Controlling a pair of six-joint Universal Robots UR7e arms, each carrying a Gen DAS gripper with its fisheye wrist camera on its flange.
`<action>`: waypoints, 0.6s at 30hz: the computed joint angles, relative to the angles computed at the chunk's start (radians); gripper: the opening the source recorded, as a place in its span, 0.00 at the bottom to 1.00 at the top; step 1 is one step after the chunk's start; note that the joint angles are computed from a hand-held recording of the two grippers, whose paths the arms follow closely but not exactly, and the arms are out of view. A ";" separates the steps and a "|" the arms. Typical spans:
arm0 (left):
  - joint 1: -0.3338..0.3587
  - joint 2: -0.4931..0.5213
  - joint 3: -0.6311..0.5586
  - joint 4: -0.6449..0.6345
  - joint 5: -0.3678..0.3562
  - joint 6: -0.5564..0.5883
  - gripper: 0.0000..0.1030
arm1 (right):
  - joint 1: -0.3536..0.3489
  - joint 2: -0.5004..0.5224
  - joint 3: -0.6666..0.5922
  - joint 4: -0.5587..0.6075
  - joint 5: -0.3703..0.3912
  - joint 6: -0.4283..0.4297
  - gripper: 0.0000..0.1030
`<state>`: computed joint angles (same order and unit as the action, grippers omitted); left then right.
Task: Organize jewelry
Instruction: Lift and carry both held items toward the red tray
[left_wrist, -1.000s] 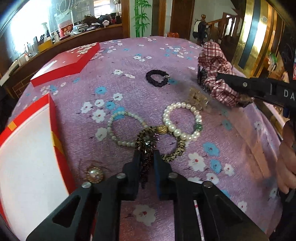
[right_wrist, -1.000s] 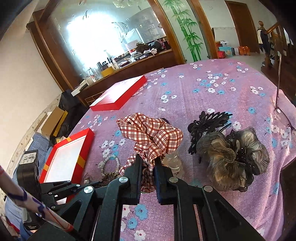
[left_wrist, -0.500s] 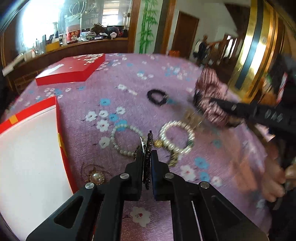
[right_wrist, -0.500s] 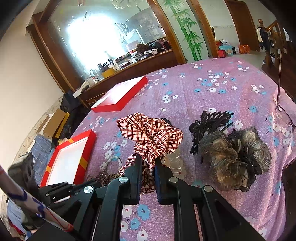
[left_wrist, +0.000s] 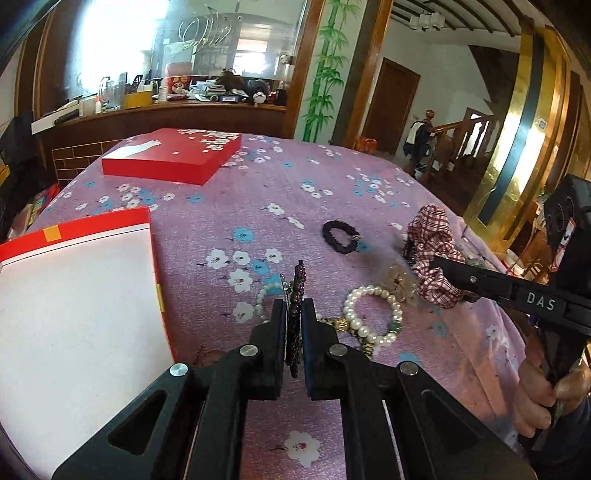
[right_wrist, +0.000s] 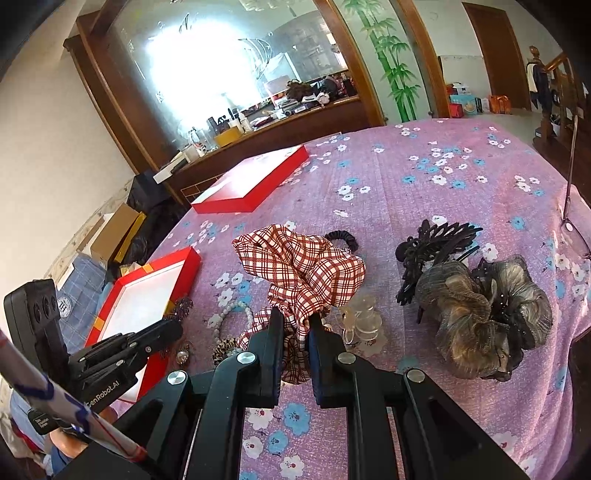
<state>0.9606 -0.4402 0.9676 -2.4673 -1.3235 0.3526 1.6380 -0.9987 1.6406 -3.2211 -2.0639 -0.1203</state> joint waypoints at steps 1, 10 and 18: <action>0.001 0.002 -0.004 0.004 0.003 -0.002 0.07 | -0.001 0.000 -0.001 0.007 0.001 0.002 0.13; 0.000 0.008 -0.008 0.003 0.027 -0.004 0.07 | 0.001 0.004 -0.005 0.026 0.008 -0.008 0.13; -0.009 -0.013 0.025 -0.041 0.024 0.009 0.07 | 0.010 0.012 -0.004 0.006 -0.002 -0.032 0.13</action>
